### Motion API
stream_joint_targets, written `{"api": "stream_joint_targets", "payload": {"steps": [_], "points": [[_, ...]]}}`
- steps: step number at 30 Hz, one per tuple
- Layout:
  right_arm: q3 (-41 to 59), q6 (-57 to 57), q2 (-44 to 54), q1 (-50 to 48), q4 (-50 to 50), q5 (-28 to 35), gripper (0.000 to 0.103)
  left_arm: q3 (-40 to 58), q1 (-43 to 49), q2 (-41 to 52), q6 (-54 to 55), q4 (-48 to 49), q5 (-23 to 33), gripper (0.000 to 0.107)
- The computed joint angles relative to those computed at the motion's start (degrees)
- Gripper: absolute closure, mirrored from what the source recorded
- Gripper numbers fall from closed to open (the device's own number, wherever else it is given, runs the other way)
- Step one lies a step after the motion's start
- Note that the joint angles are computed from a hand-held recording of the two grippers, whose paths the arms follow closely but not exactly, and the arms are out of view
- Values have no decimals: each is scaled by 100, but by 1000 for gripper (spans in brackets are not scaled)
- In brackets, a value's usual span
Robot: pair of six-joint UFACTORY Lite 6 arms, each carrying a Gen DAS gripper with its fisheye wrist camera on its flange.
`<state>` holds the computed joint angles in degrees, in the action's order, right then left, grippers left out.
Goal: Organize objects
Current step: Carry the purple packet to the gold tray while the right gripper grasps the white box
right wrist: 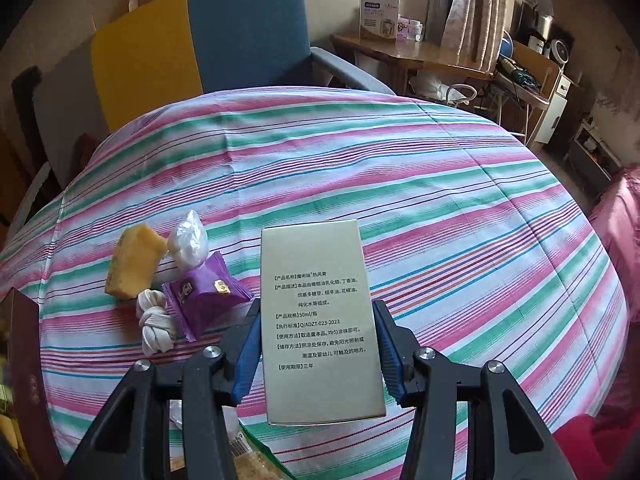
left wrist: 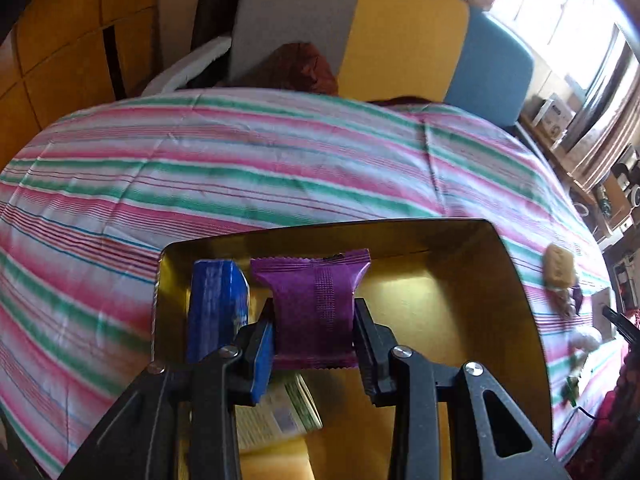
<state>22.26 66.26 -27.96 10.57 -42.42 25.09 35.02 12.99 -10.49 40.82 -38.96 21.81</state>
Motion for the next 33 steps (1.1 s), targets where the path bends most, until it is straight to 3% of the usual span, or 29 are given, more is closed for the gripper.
{"api": "stream_joint_targets", "payload": {"steps": [6,9,13,17,23,26,30,33], "points": [[-8,116,32,27,-143,15,51,205,-210,734,-537,474,-626,69],[12,130,83,32,-169,14,51,222,-62,686,-454,336,-466,63],[2,152,81,-31,-212,-13,51,-147,94,-121,-789,771,-300,62],[-40,161,-55,-182,-174,-43,51,-776,400,-1523,-673,858,138,62],[-185,-295,-664,-462,404,-124,51,-1610,1684,-3854,180,509,1902,62],[-128,-471,-1178,-182,866,182,51,-1911,2779,-4653,958,214,3007,61],[568,723,-1292,1689,312,1210,51,-2130,4045,-5088,1819,22,4060,61],[1547,1292,-493,3161,105,1451,51,-2215,5083,-5257,2524,-133,4819,62]]}}
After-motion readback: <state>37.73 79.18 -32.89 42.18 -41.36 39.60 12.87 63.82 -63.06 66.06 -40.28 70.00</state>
